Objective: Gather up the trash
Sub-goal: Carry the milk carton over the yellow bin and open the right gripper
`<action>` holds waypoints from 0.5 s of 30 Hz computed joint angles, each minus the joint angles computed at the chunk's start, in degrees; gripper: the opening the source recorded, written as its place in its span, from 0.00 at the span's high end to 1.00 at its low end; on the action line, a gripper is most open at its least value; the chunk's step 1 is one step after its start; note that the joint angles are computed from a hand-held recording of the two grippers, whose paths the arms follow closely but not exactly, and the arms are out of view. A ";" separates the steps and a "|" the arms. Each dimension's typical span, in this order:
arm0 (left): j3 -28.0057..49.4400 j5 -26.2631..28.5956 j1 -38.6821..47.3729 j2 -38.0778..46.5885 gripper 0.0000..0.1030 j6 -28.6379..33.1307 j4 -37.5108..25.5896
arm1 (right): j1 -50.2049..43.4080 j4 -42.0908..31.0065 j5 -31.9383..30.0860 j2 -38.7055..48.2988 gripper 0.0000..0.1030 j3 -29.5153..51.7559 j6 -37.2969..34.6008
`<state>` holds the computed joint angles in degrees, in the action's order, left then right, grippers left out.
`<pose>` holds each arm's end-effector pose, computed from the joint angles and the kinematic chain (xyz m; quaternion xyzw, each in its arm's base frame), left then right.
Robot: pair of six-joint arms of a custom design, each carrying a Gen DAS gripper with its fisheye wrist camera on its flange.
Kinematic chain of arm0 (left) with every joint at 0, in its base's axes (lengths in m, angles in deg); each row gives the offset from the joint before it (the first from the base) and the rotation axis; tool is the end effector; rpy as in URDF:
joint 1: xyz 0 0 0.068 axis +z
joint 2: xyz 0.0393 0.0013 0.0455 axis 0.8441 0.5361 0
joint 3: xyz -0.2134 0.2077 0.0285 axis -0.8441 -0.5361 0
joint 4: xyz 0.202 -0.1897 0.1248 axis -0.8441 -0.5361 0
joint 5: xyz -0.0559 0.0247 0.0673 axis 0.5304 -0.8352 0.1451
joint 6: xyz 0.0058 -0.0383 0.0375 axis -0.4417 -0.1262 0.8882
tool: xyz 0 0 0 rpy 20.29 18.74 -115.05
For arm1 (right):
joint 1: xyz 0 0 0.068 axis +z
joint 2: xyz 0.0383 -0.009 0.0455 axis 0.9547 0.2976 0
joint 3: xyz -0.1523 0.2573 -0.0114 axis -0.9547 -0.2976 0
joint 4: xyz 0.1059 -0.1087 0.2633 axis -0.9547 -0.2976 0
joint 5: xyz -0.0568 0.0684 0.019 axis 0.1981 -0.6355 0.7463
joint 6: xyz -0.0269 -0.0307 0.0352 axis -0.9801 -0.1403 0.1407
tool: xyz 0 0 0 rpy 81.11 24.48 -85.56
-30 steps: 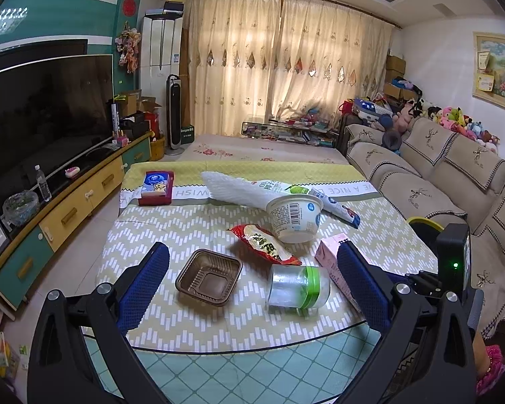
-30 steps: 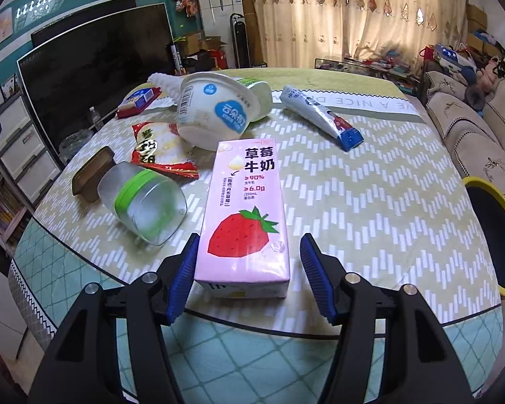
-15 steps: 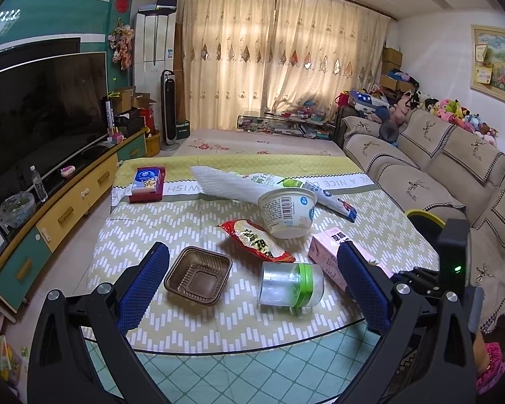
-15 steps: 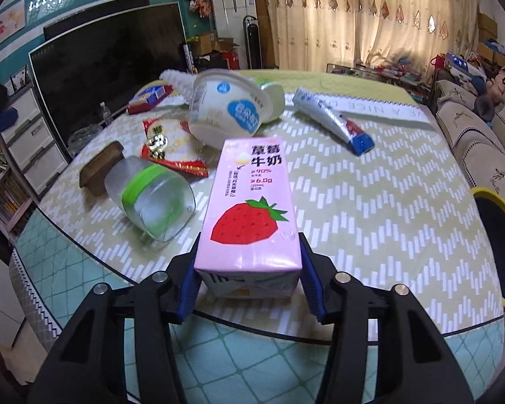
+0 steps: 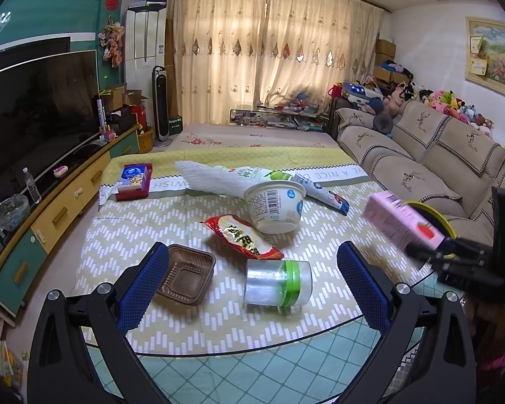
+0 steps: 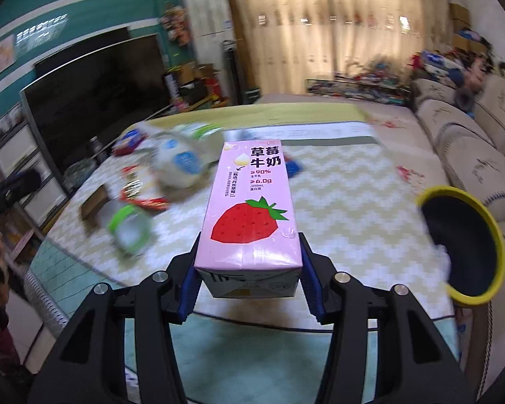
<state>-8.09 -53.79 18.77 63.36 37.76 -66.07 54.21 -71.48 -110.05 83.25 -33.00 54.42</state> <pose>0.1670 -0.1131 0.1039 0.0034 0.8830 -0.0371 0.4678 0.2133 -0.0513 0.0842 -0.1022 0.9005 0.1390 0.3991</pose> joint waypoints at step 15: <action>4.82 1.11 -0.64 12.49 0.05 -0.35 4.87 | -17.83 4.07 8.35 30.20 0.52 24.92 3.34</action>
